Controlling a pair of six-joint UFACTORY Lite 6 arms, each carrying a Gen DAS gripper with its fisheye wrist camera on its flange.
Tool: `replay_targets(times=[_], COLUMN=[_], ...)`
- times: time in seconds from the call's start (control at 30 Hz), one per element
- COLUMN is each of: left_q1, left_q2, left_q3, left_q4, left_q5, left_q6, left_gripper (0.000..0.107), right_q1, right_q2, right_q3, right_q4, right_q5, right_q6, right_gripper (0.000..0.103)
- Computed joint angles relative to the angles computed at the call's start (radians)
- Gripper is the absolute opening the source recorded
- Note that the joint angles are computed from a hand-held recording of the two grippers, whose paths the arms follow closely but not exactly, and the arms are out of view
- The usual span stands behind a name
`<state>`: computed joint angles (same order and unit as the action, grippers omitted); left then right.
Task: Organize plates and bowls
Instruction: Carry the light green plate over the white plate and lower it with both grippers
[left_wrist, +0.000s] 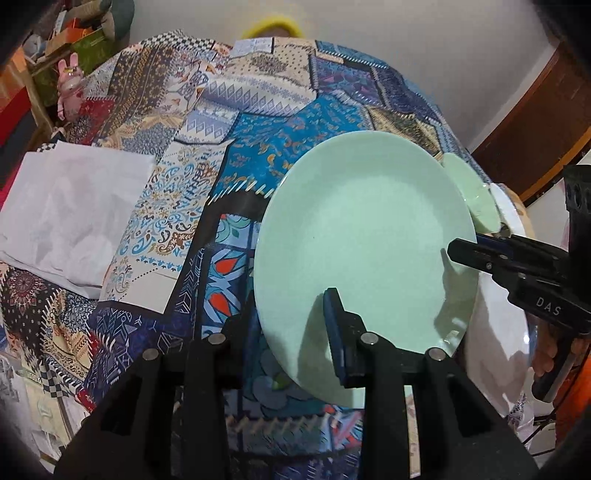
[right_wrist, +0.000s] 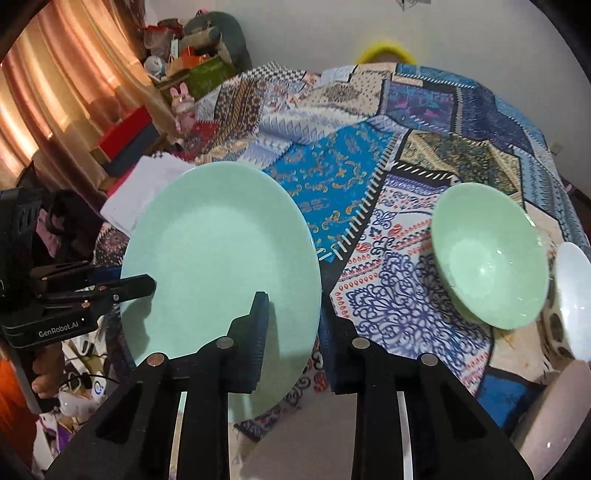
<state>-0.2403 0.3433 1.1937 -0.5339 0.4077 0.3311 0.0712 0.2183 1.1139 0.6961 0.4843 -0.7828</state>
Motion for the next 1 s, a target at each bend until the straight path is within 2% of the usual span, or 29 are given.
replay_targets(times=[0.37, 0.53, 1.0], left_q1=[-0.129, -0.218, -0.393], left_q2=[-0.166, -0.173, -0.127], left_q3=[-0.052, -0.04, -0.003], left_q4=[0.143, 0.231, 0.334], left_q5=[0.037, 0.022, 0.019], left_q6=[-0.216, -0.342, -0.527], left_gripper=[0.032, 0.032, 0.032], right_q1=[-0.15, -0.242, -0.484], right_q2=[-0.239, -0.322, -0.452], right_q3=[-0.161, -0.238, -0.386], right_q4=[0.074, 0.093, 0.142], right_q5=[0.084, 0.125, 0.255], right_q6=[-0.126, -0.185, -0.346], right_gripper=[0.024, 0.024, 0.024])
